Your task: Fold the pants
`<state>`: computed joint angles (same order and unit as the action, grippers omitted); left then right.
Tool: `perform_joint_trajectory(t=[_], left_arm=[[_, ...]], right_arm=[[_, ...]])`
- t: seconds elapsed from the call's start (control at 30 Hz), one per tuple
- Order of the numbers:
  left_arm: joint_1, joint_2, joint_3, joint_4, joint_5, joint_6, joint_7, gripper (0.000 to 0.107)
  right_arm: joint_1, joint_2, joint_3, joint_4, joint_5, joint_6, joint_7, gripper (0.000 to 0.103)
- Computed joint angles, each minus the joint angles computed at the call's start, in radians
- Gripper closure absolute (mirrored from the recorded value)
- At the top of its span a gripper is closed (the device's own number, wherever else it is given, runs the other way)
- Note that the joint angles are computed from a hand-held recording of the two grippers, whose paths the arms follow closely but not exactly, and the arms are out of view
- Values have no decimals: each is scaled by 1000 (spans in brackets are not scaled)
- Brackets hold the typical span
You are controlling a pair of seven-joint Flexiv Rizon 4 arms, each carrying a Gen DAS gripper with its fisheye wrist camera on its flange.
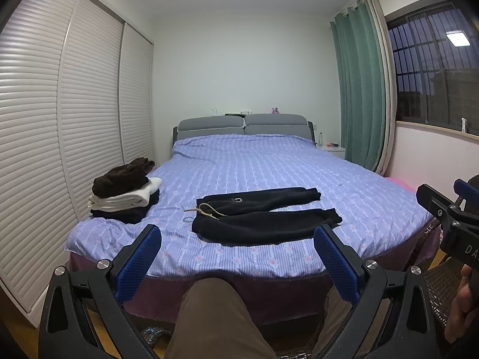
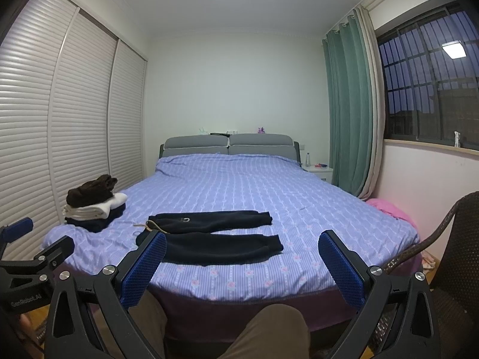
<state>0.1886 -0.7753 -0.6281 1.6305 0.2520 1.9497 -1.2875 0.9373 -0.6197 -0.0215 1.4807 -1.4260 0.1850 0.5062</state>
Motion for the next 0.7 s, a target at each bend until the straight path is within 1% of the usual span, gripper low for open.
perform_joint_trajectory(t=[0.3, 0.7], left_arm=[[-11, 7, 18, 5, -6, 14, -11, 4], [-1, 2, 9, -7, 10, 8, -17, 4]], right_arm=[[0, 0, 0, 1, -2, 0, 0, 0], [0, -3, 0, 1, -1, 2, 2, 0]])
